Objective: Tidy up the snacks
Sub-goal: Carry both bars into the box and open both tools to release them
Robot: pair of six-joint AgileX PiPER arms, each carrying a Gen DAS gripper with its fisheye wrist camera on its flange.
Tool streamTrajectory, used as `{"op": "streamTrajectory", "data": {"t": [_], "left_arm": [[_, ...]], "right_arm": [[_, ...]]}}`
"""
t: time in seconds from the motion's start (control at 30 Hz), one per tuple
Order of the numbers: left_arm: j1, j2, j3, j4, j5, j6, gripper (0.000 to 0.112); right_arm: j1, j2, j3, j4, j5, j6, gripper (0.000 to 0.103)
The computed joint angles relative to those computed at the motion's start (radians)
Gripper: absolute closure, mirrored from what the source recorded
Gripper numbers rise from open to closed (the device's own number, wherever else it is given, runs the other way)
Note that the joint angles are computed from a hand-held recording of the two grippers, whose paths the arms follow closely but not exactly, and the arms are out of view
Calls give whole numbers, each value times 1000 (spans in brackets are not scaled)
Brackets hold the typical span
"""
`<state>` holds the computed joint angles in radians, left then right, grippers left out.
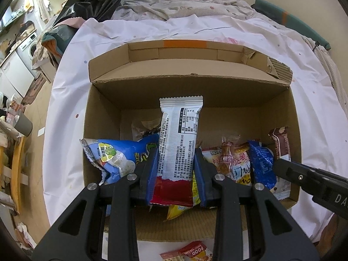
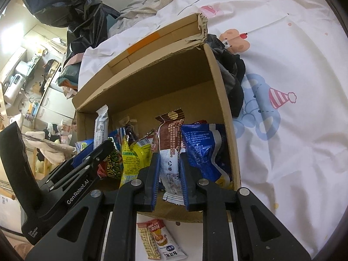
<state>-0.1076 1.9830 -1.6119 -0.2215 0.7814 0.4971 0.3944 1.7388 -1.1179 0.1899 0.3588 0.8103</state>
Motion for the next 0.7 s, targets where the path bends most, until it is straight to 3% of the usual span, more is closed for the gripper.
{"op": "streamTrajectory", "data": {"t": [0.13, 0.2, 0.27, 0.3, 0.33, 0.37, 0.7], "left_arm": [[6, -15, 6, -9, 2, 0, 77], [10, -25, 11, -20, 5, 13, 55], [13, -41, 26, -29, -8, 21, 40], [17, -51, 32, -41, -11, 32, 35], [19, -56, 33, -50, -9, 38, 34], [22, -61, 32, -58, -4, 45, 34], [50, -121, 49, -66, 4, 55, 34]], "right_arm": [[8, -11, 3, -70, -12, 58, 82], [6, -17, 7, -88, -16, 78, 81], [5, -25, 13, -98, -25, 91, 74], [6, -30, 17, -111, -29, 107, 64], [10, -35, 21, -143, -35, 141, 49], [13, -38, 20, -166, -34, 161, 47], [26, -55, 17, -230, -25, 196, 47]]}}
